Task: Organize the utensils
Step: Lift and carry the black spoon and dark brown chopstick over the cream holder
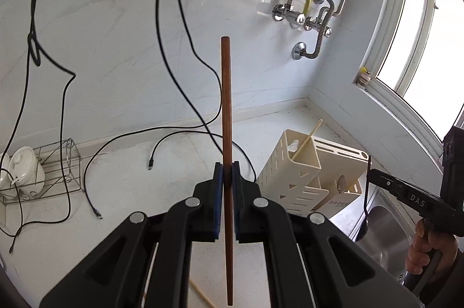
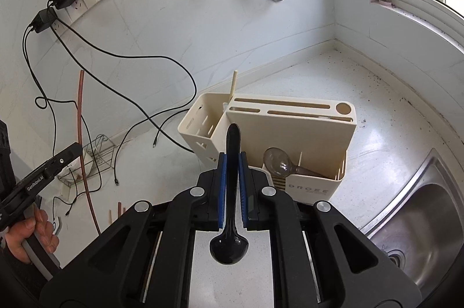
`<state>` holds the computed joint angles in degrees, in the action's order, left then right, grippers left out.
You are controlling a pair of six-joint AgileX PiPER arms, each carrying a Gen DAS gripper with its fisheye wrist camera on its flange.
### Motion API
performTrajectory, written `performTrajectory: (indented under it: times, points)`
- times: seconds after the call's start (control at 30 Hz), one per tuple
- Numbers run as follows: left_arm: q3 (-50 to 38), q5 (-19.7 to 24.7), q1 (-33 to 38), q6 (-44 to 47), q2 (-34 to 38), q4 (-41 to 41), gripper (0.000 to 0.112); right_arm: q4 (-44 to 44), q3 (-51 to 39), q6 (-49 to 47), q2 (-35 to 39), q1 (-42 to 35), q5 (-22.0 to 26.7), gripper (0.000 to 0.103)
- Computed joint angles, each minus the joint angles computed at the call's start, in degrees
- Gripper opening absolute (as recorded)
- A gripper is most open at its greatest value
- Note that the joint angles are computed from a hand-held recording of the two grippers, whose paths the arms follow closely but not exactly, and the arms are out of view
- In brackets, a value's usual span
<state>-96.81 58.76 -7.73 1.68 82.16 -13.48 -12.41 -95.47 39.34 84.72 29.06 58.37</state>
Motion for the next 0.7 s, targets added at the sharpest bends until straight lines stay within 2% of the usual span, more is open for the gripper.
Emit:
performTrajectory:
  times: [0.13,0.2,0.4,0.57,0.63,0.7]
  points:
    - [-3.21,-2.93,-2.99,-0.56,2.28,0.57,0.006,-2.19,0.34,0.51,-0.85,-1.45,-1.18,0.008]
    - [-3.68,-6.14,-4.15,-0.96,2.73,0.99,0.006,-3.61,0.37,0.96,-1.20,-1.91,-1.91,0.008]
    - [-6.86,-13.27,-6.49,-0.89,5.89,-0.10,0.006,-8.82,3.75,4.03,-4.52,-3.14,-7.48,0.008]
    - [-6.66,-21.49,-8.73,-2.11,6.93,1.03,0.006,-23.94,8.20,12.54,-6.69,0.13,-10.57,0.008]
    - [-3.98,-26.94,-9.34,-0.99,5.89,-0.11,0.006,-32.77,10.32,17.46,-7.19,2.62,-10.48,0.008]
    - [-0.63,-33.07,-10.99,-4.59,4.37,4.20,0.006,-42.49,12.12,22.46,-7.07,5.89,-8.70,0.008]
